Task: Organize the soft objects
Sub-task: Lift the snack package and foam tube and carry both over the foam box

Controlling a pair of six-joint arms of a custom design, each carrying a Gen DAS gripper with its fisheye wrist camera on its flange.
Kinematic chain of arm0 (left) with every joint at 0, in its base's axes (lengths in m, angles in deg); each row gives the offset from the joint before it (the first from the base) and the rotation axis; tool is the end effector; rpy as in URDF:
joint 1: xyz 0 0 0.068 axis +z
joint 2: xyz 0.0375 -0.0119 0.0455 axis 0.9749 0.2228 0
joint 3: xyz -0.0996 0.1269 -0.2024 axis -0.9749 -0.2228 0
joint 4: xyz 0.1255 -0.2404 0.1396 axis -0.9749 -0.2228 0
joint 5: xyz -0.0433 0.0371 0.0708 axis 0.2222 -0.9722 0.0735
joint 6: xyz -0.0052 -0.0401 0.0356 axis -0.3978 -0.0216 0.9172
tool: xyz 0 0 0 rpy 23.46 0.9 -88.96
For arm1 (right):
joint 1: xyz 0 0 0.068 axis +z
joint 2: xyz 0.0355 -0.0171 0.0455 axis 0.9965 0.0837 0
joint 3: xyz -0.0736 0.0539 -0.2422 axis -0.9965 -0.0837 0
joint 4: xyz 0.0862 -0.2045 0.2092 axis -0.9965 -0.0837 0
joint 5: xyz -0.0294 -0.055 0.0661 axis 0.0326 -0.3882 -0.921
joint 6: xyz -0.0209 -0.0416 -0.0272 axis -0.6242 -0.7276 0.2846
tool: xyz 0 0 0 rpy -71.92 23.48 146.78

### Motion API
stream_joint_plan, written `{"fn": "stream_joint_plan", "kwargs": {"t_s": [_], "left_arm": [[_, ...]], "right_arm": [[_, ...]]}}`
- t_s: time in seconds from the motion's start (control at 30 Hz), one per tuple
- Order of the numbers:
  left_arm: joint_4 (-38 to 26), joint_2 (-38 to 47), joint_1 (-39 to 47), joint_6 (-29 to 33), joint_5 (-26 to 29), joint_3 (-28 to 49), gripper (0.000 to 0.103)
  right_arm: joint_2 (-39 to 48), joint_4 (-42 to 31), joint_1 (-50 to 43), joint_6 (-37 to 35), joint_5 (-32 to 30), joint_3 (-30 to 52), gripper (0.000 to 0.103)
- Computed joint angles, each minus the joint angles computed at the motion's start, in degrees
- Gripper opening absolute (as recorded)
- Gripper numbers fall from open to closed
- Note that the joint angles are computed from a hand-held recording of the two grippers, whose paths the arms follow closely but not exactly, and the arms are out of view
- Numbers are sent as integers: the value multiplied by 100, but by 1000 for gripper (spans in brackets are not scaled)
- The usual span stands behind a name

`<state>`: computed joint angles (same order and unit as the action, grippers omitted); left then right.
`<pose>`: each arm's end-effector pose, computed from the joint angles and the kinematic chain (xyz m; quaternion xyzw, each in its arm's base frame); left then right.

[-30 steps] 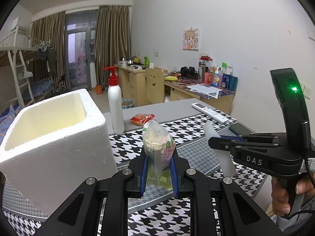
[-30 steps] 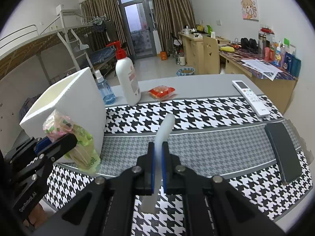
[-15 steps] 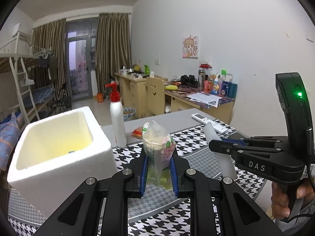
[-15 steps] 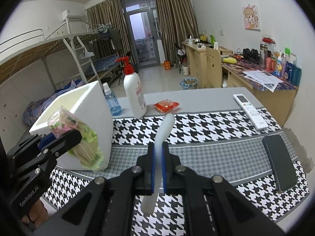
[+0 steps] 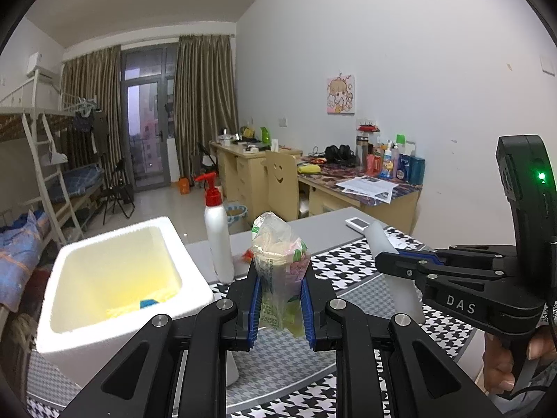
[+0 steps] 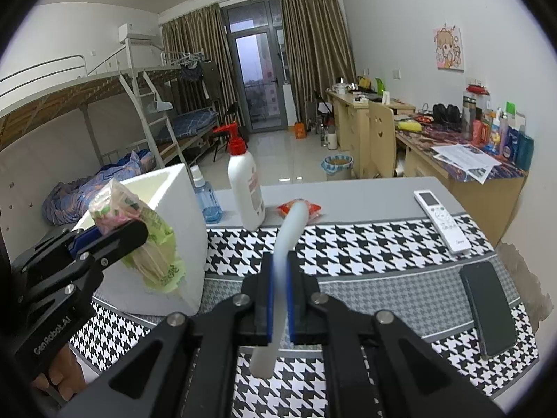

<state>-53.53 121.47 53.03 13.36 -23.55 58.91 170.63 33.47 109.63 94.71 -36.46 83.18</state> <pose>0.2465 -0.1101 0.1343 0.1742 0.8099 -0.1116 0.5489 0.3219 0.1417 0.1043 -0.0571 0.8677 0.1107 0.4812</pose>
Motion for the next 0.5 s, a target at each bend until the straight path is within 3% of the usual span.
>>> {"fn": "stream_joint_plan", "kwargs": {"t_s": [0.5], "left_arm": [[-114,-286,96,76,-142,68,21]], "right_arm": [[-152,71,84,-145,-8,58,9]]}}
